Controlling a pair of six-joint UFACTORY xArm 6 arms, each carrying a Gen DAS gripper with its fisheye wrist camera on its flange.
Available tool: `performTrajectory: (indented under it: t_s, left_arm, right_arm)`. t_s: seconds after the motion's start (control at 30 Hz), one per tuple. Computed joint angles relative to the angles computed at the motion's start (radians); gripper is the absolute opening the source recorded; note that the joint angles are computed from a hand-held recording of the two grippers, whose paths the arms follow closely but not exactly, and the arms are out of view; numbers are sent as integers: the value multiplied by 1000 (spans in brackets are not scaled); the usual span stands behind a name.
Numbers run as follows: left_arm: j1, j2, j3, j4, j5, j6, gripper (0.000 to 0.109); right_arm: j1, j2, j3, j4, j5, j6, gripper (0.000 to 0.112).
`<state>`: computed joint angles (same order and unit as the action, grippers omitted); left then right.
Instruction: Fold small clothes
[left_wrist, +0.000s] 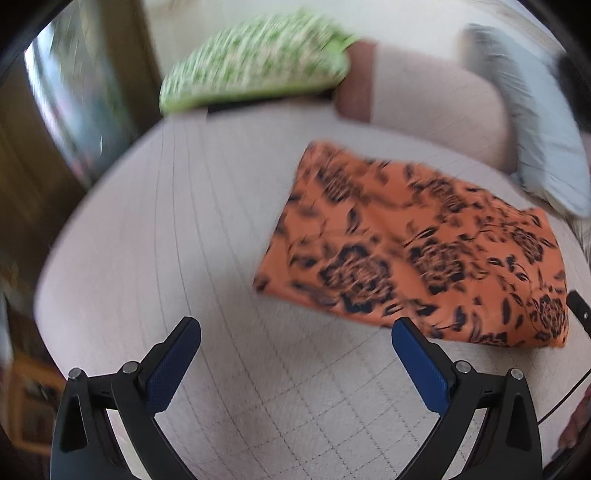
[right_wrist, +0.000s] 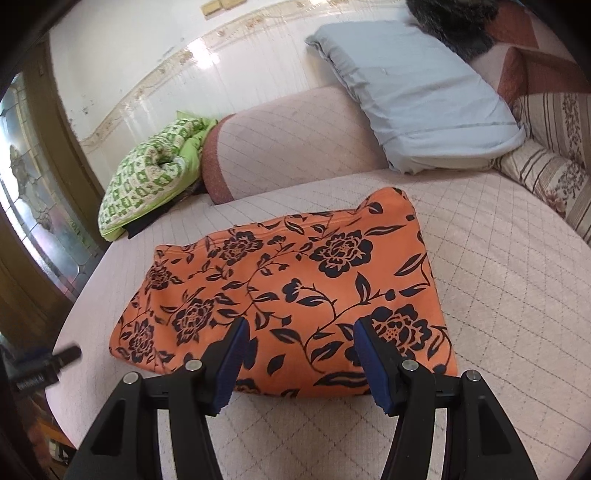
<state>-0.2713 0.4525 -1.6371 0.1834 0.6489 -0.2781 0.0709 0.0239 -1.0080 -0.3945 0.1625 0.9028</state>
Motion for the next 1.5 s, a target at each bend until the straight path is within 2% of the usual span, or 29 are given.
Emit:
performTrajectory:
  t_s: [0.27, 0.33, 0.37, 0.4, 0.43, 0.5, 0.6, 0.73, 0.8, 0.93, 1.07, 1.1, 1.17, 1.23, 1.27, 1.33, 1.43, 1.5]
  left_arm:
    - [70, 153, -162, -252, 144, 70, 102]
    - [81, 186, -200, -313, 173, 79, 88]
    - [89, 206, -225, -364, 195, 98, 83]
    - [93, 222, -252, -394, 220, 104, 74]
    - [99, 240, -276, -435, 245, 110, 68]
    - [102, 242, -276, -467, 243, 102, 67]
    - [97, 239, -265, -520, 223, 126, 67]
    - [92, 270, -310, -563, 252, 72, 70]
    - [87, 253, -273, -584, 208, 52, 77]
    - [82, 256, -250, -648, 132, 21, 80]
    - [71, 290, -264, -814, 56, 118, 79]
    - [69, 302, -276, -836, 46, 128, 77]
    - [69, 335, -307, -901, 22, 159, 64]
    - [73, 366, -339, -931, 9, 156, 46]
    - [75, 365, -326, -976, -13, 178, 43]
    - [82, 357, -301, -1026, -31, 220, 30]
    - [89, 354, -285, -1124, -38, 278, 29]
    - [88, 360, -291, -1154, -47, 288, 32]
  right_arm:
    - [16, 155, -128, 296, 60, -248, 62]
    - [33, 200, -182, 353, 131, -335, 62]
    - [44, 235, -231, 370, 216, -378, 62]
    - [52, 267, -274, 351, 294, -387, 63]
    - [60, 283, -294, 290, 329, -363, 62]
    - [68, 275, -298, 246, 334, -353, 62]
    - [58, 239, -240, 383, 239, -430, 63]
    - [36, 212, -200, 344, 189, -358, 63]
    - [31, 204, -185, 367, 170, -362, 62]
    - [28, 202, -184, 382, 171, -378, 63]
    - [30, 196, -173, 383, 156, -384, 63]
    - [31, 197, -173, 384, 154, -385, 62]
    - [29, 189, -163, 381, 149, -390, 62]
    - [29, 197, -171, 364, 149, -380, 63]
    - [29, 197, -170, 363, 147, -380, 62]
    - [30, 203, -172, 380, 139, -402, 62]
    - [44, 218, -177, 501, 107, -528, 62]
    - [65, 229, -182, 613, 79, -648, 50]
